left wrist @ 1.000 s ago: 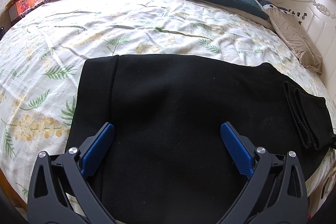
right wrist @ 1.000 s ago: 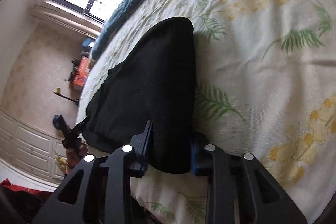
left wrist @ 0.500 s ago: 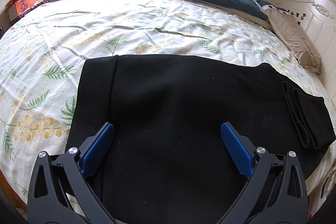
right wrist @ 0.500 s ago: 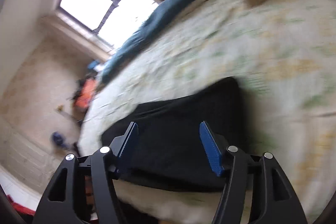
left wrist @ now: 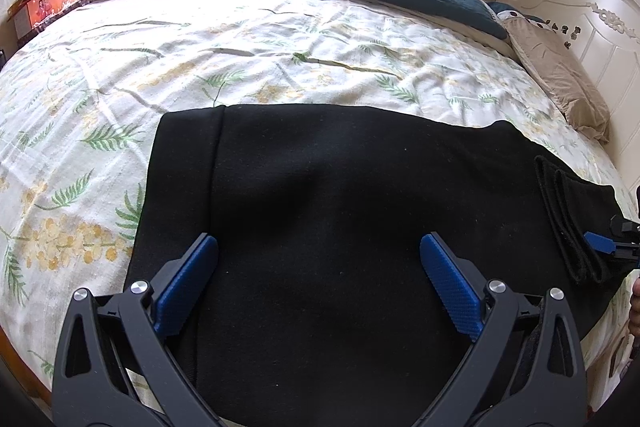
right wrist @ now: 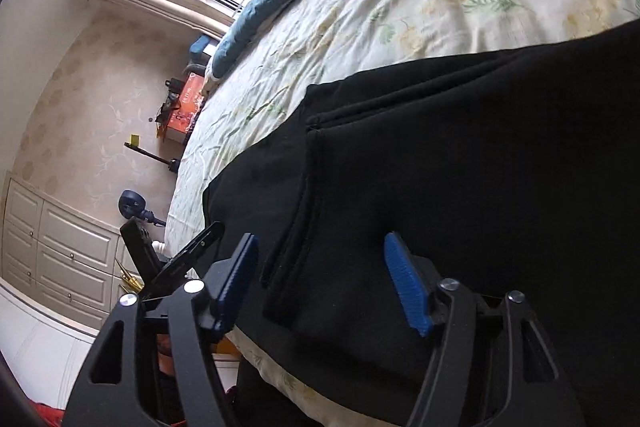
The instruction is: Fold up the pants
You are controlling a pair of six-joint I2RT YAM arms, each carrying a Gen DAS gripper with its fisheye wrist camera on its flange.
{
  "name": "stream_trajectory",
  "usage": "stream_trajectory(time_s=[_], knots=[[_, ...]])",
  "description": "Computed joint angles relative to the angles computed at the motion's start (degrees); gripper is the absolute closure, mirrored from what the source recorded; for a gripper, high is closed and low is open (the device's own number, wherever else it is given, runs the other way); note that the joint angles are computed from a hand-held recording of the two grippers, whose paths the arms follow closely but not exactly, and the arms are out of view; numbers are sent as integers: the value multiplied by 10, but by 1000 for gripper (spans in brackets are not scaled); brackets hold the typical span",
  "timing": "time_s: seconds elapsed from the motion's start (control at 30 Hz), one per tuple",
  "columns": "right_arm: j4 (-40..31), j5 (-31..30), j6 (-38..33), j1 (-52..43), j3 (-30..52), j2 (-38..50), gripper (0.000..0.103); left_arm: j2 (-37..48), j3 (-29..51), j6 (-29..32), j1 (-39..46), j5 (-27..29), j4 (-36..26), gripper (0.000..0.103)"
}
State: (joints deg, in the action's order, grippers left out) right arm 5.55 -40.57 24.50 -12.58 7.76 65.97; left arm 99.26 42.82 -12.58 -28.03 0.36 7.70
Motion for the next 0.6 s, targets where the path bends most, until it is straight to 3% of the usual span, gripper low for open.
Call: stream_trajectory(time_s=[0.23,0.5,0.6], knots=[[18,57,31,59,-3,-16,33,-7,-1,0,8,19,-9,2],[48,124,69,135,10,0,26,-80,-13,-2,78,109,-77,2],[58,118,70,131,7,4,26,-116,-26,10,134,150,-92,2]])
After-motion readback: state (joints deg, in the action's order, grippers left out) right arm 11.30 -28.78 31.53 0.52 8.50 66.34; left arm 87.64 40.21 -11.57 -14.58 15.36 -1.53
